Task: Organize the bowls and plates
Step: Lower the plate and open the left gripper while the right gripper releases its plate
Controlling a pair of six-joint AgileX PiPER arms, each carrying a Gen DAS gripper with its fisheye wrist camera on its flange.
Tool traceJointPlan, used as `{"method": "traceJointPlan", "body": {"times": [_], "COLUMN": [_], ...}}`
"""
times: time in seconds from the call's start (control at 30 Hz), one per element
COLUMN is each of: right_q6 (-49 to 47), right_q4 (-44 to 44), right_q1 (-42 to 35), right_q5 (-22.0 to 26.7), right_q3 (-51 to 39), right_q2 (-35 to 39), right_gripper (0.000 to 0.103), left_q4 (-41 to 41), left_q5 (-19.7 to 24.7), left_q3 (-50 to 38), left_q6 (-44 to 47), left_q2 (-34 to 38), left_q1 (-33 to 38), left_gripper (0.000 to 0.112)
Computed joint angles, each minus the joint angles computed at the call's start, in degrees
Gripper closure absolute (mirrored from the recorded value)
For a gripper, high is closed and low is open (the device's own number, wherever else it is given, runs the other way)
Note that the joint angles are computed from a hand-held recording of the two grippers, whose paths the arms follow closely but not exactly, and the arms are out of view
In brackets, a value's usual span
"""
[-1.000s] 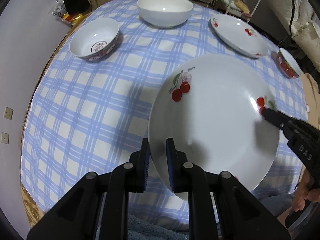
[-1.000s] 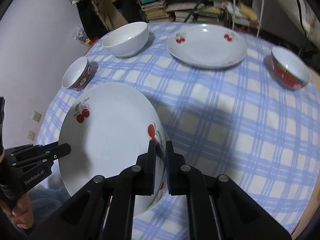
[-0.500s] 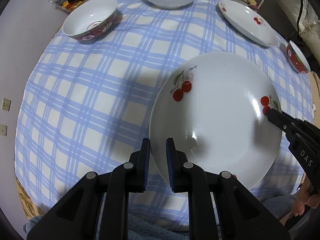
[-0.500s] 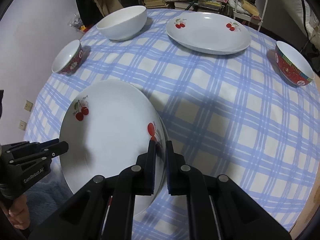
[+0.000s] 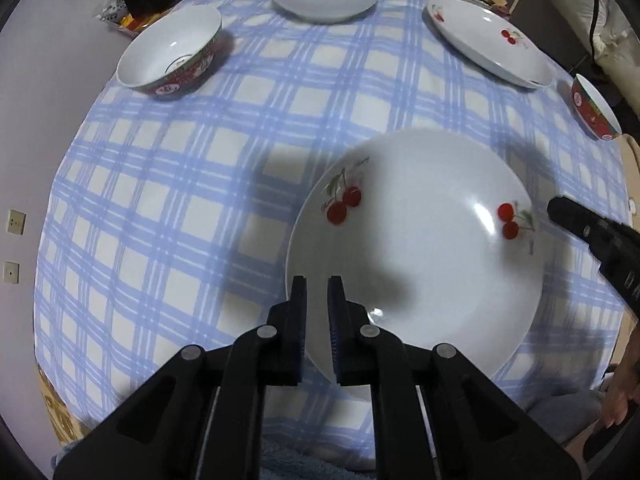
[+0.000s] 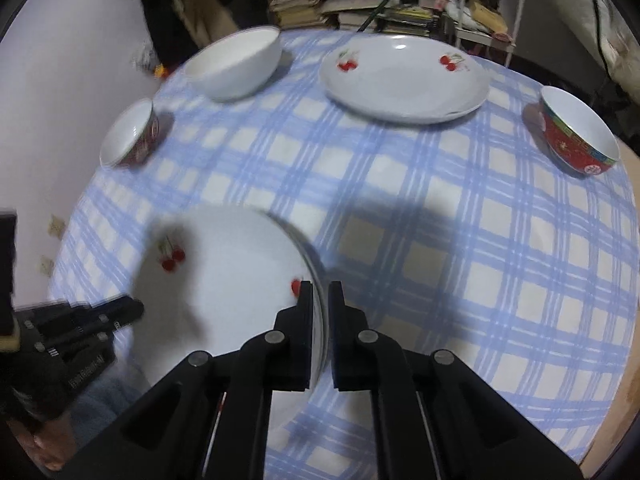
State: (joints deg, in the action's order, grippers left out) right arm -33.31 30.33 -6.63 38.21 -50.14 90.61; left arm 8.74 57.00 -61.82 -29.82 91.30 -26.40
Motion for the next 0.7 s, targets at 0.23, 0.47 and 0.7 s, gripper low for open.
{"method": "traceJointPlan", "body": {"times": [0.23, 0.47, 0.7], "right_q6": [1.2, 3.8, 5.2], "right_q4": [-0.3, -6.3, -8.5], "right_q1": [-3.2, -3.2, -6.0], "right_q5": [2.4, 1.5, 4.1], "right_q3": [-3.9, -9.4, -18.0], "right_q2": [1.0, 3.8, 11.1], "right_gripper": [0.094, 0.056, 0.041], "left_q4": [1.8, 2.3, 3.4], "left_q5": [2.5, 6.0, 9.3], "left_q3": [-4.0, -13.4, -24.7], "left_q6": [0.5, -0.2, 0.8], "left_q2": [1.3, 5.8, 13.3], "left_q1": [0.1, 1.0, 0.6], "left_gripper": [0.099, 0.093, 0.090]}}
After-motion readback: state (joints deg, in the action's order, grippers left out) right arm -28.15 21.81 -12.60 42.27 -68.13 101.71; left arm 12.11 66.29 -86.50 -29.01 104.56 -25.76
